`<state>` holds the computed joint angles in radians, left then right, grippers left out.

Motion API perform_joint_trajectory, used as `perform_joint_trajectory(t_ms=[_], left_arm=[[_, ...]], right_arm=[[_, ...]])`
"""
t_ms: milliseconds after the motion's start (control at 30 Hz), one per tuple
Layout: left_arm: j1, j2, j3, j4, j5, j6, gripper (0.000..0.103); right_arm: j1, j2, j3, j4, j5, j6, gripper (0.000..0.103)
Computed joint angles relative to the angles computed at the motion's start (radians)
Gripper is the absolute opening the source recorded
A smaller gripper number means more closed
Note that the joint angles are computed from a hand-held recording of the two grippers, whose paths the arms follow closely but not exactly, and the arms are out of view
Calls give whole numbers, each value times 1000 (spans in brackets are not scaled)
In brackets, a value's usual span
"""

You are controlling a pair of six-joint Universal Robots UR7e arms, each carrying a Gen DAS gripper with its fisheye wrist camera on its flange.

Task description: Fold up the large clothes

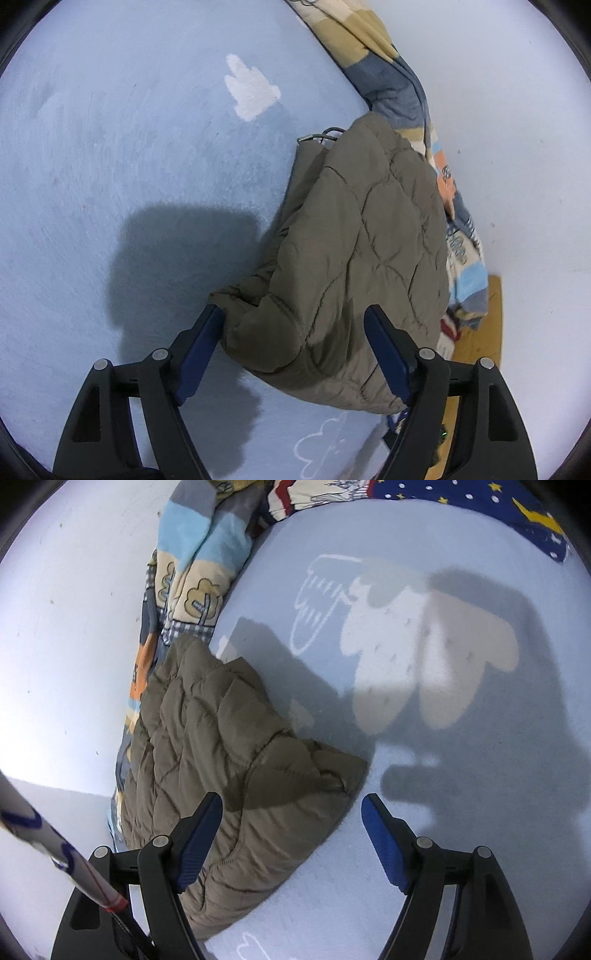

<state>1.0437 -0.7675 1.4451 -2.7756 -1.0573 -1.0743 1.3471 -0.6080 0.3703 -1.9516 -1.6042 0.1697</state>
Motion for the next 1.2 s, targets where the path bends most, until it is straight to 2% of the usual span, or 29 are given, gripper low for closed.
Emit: perform_joint_trajectory(t_ms=[100,367,433,567,733,967,1067,1200], left_arm=[[3,4,8,-42,0,0,79],[3,7,25,-35,21,-69,79],[2,20,1,14,37,-53,79],[-9,45,-47,82,102,-9,80],[-36,97,-141,209,260,85,81],[-59,145,-202,269,401,212,83],[-54,159,-215,246,401,250,84],[-31,159,-203,172,335,270,85]], right_arm=[[-3,11,-10,-6,8,13,82],[-3,17,-14,-9,-5,23,83],[-3,15,-8,-18,-9,23,84],[-4,25,-13,-18,-4,27,85],[-5,21,19,-60,12,21,85],[-11,27,36,-103,44,-2,88],[-16,38,25,-106,64,-9,91],[-15,51,7,-100,66,-29,91]])
